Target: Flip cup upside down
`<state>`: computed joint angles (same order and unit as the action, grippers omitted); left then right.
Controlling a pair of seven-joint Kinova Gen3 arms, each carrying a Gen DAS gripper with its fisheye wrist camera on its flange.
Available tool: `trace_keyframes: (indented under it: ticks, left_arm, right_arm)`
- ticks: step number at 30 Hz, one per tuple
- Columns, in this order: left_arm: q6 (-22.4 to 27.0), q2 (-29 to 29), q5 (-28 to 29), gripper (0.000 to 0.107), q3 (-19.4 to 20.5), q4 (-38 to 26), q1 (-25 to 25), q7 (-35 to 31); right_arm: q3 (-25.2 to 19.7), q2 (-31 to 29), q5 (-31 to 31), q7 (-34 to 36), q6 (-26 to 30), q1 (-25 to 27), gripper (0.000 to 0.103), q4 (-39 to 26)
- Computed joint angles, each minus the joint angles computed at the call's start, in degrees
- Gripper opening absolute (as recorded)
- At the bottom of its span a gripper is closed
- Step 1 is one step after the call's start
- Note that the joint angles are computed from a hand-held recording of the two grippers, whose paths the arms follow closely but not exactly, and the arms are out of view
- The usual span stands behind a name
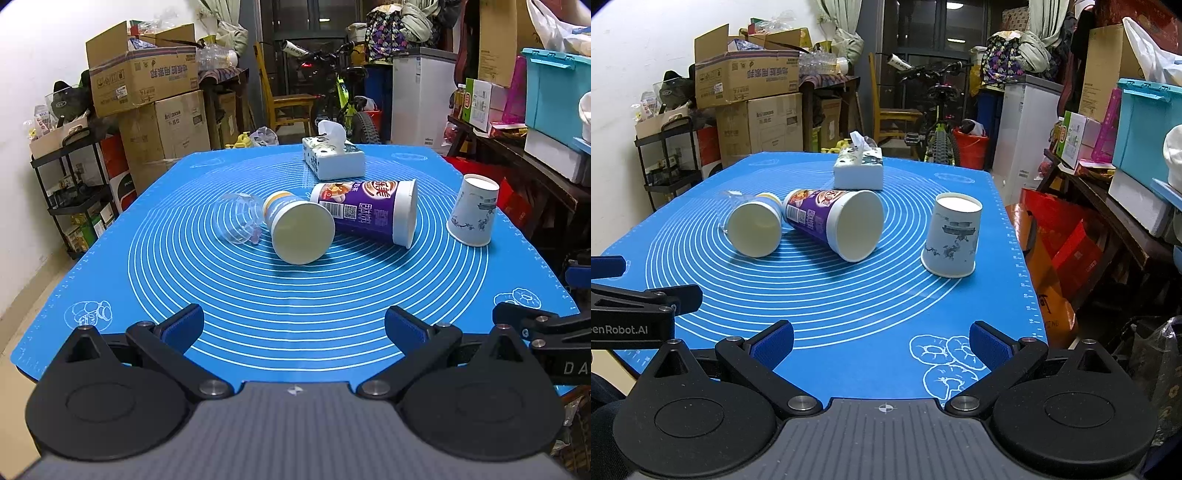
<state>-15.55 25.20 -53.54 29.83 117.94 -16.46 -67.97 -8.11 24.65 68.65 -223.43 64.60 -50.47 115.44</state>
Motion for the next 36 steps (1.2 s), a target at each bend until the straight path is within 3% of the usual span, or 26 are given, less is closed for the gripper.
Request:
trace_keyframes:
  ticks: [17, 24, 27, 36]
  left_arm:
    - [-0.88, -0.25, -1.16, 0.103, -2.86, -0.14, 2.22, 1.87]
    - [0.49, 0.31, -1.85, 0.103, -1.53, -1.35, 2.02, 2.62]
    - [2.84, 1.25, -3.18, 0.103, 1.52, -2.57, 0.53, 4.05]
    - [7.24, 4.19, 7.63, 0.103, 1.02, -8.69, 5.29, -1.24]
  right_arm:
    - [0.23, 0.29, -0.23, 0.2, -0.44, -0.03, 0.101, -0.59]
    - [0.43, -0.39, 1.75, -2.14, -3.63, 1.51, 0.101, 0.65]
    - [0.64, -0.52, 2.4, -2.01, -3.86, 2.06, 0.101, 0.62]
    - [1.49, -0.99, 4.91, -1.35, -4.43, 5.33, 0.101, 0.82]
